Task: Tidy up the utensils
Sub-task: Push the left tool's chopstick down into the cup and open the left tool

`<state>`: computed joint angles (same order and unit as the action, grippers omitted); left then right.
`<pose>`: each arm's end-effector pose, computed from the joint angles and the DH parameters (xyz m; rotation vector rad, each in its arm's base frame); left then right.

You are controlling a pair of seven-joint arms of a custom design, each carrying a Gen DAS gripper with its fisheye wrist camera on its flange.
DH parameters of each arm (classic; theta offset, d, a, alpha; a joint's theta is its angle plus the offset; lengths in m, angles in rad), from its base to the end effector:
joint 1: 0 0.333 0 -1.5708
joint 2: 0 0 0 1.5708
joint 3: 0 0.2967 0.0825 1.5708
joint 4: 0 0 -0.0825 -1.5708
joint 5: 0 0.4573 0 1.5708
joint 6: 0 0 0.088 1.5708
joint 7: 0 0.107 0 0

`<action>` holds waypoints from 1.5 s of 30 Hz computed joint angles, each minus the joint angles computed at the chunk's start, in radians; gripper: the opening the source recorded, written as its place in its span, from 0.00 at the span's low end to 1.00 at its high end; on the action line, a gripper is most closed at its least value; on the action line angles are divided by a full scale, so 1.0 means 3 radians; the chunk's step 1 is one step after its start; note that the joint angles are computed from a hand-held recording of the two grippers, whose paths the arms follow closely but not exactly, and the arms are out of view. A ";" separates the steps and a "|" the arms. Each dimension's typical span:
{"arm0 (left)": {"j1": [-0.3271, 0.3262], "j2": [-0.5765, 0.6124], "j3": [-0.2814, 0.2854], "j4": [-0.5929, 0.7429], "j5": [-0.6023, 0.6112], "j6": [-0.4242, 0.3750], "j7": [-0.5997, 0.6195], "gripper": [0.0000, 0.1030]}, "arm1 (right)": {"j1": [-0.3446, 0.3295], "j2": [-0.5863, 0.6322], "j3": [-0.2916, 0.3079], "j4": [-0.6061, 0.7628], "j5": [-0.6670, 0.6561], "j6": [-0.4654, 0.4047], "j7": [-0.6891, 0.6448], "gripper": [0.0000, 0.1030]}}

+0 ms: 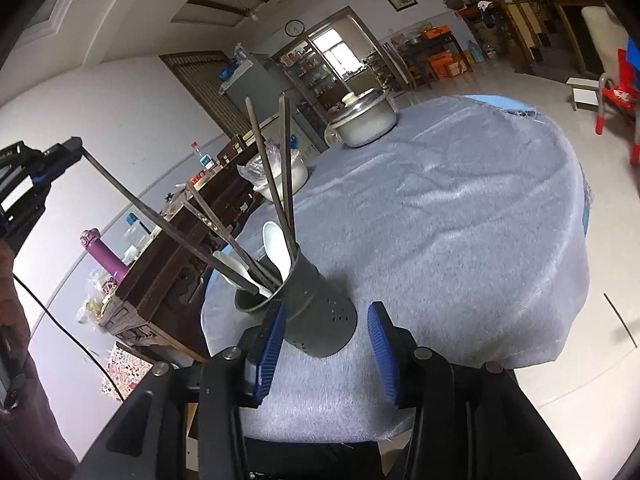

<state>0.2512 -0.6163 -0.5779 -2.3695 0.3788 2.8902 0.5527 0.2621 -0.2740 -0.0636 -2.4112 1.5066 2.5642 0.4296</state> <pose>0.4778 -0.2273 0.5898 -1.7521 1.3281 -1.0940 0.5383 0.0930 0.3916 -1.5596 1.3462 0.0236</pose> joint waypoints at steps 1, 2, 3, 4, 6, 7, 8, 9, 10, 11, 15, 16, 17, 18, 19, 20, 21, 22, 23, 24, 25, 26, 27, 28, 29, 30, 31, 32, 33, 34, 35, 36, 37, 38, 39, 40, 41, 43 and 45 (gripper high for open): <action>0.0007 -0.0006 -0.0013 0.0002 0.0009 -0.0012 -0.0006 0.05 | 0.0000 0.0005 0.0003 -0.0001 -0.0008 0.0003 0.0009 0.44; 0.0019 -0.0011 -0.0027 0.0004 0.0021 -0.0023 -0.0016 0.05 | 0.0002 0.0007 0.0009 -0.0004 -0.0013 0.0015 0.0018 0.44; 0.0027 -0.0015 -0.0038 0.0007 0.0032 -0.0036 -0.0026 0.05 | 0.0003 0.0009 0.0012 -0.0006 -0.0026 0.0018 0.0031 0.44; 0.0023 -0.0014 -0.0037 0.0009 0.0037 -0.0048 -0.0030 0.05 | 0.0004 0.0012 0.0012 -0.0005 -0.0040 0.0014 0.0043 0.44; 0.0013 -0.0002 -0.0032 0.0010 0.0049 -0.0056 -0.0035 0.05 | 0.0007 0.0010 0.0011 -0.0013 -0.0040 0.0024 0.0041 0.44; 0.0022 0.0000 -0.0044 0.0017 0.0063 -0.0072 -0.0047 0.05 | 0.0008 0.0010 0.0012 -0.0013 -0.0050 0.0026 0.0049 0.44; 0.0037 0.0006 -0.0061 0.0023 0.0082 -0.0093 -0.0065 0.05 | 0.0008 0.0015 0.0011 -0.0009 -0.0064 0.0023 0.0059 0.44; 0.0030 0.0014 -0.0056 0.0025 0.0092 -0.0107 -0.0071 0.05 | 0.0010 0.0017 0.0012 -0.0009 -0.0069 0.0026 0.0063 0.44; 0.0015 0.0029 -0.0043 0.0026 0.0097 -0.0115 -0.0073 0.05 | 0.0012 0.0017 0.0014 -0.0010 -0.0070 0.0033 0.0060 0.44; 0.0007 0.0036 -0.0035 0.0026 0.0107 -0.0122 -0.0081 0.05 | 0.0014 0.0017 0.0015 -0.0011 -0.0079 0.0035 0.0062 0.44; -0.0024 0.0066 -0.0006 0.0030 0.0151 -0.0155 -0.0114 0.05 | 0.0022 0.0016 0.0013 -0.0010 -0.0084 0.0042 0.0071 0.44; -0.0031 0.0068 -0.0001 0.0027 0.0165 -0.0159 -0.0124 0.05 | 0.0023 0.0016 0.0012 -0.0010 -0.0085 0.0042 0.0071 0.44; -0.0039 0.0070 0.0005 0.0023 0.0176 -0.0161 -0.0132 0.05 | 0.0026 0.0014 0.0013 -0.0010 -0.0076 0.0048 0.0063 0.44; -0.0053 0.0072 0.0016 0.0019 0.0182 -0.0161 -0.0136 0.05 | 0.0029 0.0014 0.0015 -0.0011 -0.0071 0.0054 0.0058 0.44; -0.0067 0.0078 0.0028 0.0018 0.0186 -0.0163 -0.0136 0.05 | 0.0032 0.0011 0.0017 -0.0013 -0.0068 0.0060 0.0051 0.44; -0.0077 0.0082 0.0038 0.0017 0.0191 -0.0166 -0.0139 0.05 | 0.0035 0.0009 0.0019 -0.0016 -0.0067 0.0065 0.0045 0.44; -0.0080 0.0086 0.0041 0.0018 0.0200 -0.0168 -0.0145 0.05 | 0.0038 0.0004 0.0021 -0.0020 -0.0063 0.0070 0.0036 0.44; -0.0085 0.0088 0.0045 0.0019 0.0207 -0.0169 -0.0150 0.05 | 0.0042 -0.0001 0.0022 -0.0024 -0.0059 0.0076 0.0024 0.44; -0.0092 0.0096 0.0051 0.0021 0.0211 -0.0174 -0.0153 0.05 | 0.0046 -0.0007 0.0025 -0.0028 -0.0057 0.0085 0.0010 0.44; -0.0100 0.0102 0.0059 0.0020 0.0216 -0.0176 -0.0153 0.05 | 0.0048 -0.0008 0.0024 -0.0028 -0.0059 0.0088 0.0006 0.44; -0.0105 0.0106 0.0063 0.0021 0.0223 -0.0183 -0.0156 0.05 | 0.0051 -0.0010 0.0024 -0.0030 -0.0059 0.0089 0.0006 0.45; -0.0108 0.0109 0.0065 0.0018 0.0231 -0.0183 -0.0163 0.05 | 0.0053 -0.0010 0.0021 -0.0030 -0.0058 0.0086 0.0006 0.45; -0.0115 0.0113 0.0072 0.0015 0.0233 -0.0183 -0.0167 0.05 | 0.0055 -0.0013 0.0021 -0.0032 -0.0054 0.0089 0.0005 0.45; -0.0123 0.0117 0.0079 0.0014 0.0236 -0.0185 -0.0169 0.05 | 0.0055 -0.0015 0.0019 -0.0034 -0.0047 0.0093 -0.0002 0.45; -0.0127 0.0123 0.0083 0.0017 0.0241 -0.0192 -0.0170 0.05 | 0.0057 -0.0020 0.0018 -0.0037 -0.0034 0.0100 -0.0010 0.45; -0.0128 0.0124 0.0084 0.0018 0.0248 -0.0200 -0.0177 0.05 | 0.0057 -0.0021 0.0017 -0.0037 -0.0027 0.0105 -0.0014 0.45; -0.0131 0.0130 0.0087 0.0021 0.0253 -0.0206 -0.0182 0.05 | 0.0057 -0.0023 0.0018 -0.0038 -0.0023 0.0111 -0.0018 0.45; -0.0139 0.0138 0.0095 0.0022 0.0255 -0.0211 -0.0184 0.05 | 0.0057 -0.0023 0.0018 -0.0038 -0.0020 0.0115 -0.0022 0.45; -0.0146 0.0152 0.0106 0.0026 0.0259 -0.0216 -0.0178 0.05 | 0.0058 -0.0023 0.0020 -0.0038 -0.0021 0.0119 -0.0023 0.45; -0.0149 0.0165 0.0108 0.0034 0.0266 -0.0231 -0.0180 0.05 | 0.0060 -0.0022 0.0022 -0.0037 -0.0023 0.0124 -0.0025 0.45; -0.0150 0.0178 0.0109 0.0039 0.0275 -0.0244 -0.0186 0.05 | 0.0061 -0.0023 0.0024 -0.0037 -0.0024 0.0129 -0.0031 0.45; -0.0159 0.0190 0.0116 0.0041 0.0286 -0.0253 -0.0185 0.05 | 0.0064 -0.0028 0.0026 -0.0040 -0.0017 0.0139 -0.0047 0.45; -0.0165 0.0198 0.0119 0.0044 0.0302 -0.0260 -0.0187 0.05 | 0.0068 -0.0038 0.0028 -0.0047 -0.0006 0.0150 -0.0068 0.46; -0.0154 0.0202 0.0103 0.0050 0.0335 -0.0284 -0.0197 0.05 | 0.0071 -0.0042 0.0029 -0.0049 0.0001 0.0159 -0.0081 0.46; -0.0137 0.0204 0.0082 0.0061 0.0374 -0.0326 -0.0218 0.08 | 0.0073 -0.0047 0.0028 -0.0051 0.0007 0.0163 -0.0094 0.48; -0.0140 0.0213 0.0080 0.0070 0.0406 -0.0359 -0.0221 0.12 | 0.0074 -0.0053 0.0026 -0.0054 0.0014 0.0168 -0.0108 0.48; -0.0159 0.0223 0.0098 0.0070 0.0427 -0.0367 -0.0217 0.24 | 0.0076 -0.0060 0.0028 -0.0056 0.0021 0.0182 -0.0123 0.48; -0.0143 0.0201 0.0077 0.0054 0.0510 -0.0394 -0.0277 0.39 | 0.0083 -0.0082 0.0033 -0.0066 0.0048 0.0227 -0.0167 0.48; -0.0134 0.0170 0.0060 0.0045 0.0593 -0.0465 -0.0325 0.43 | 0.0092 -0.0112 0.0048 -0.0072 0.0053 0.0309 -0.0196 0.48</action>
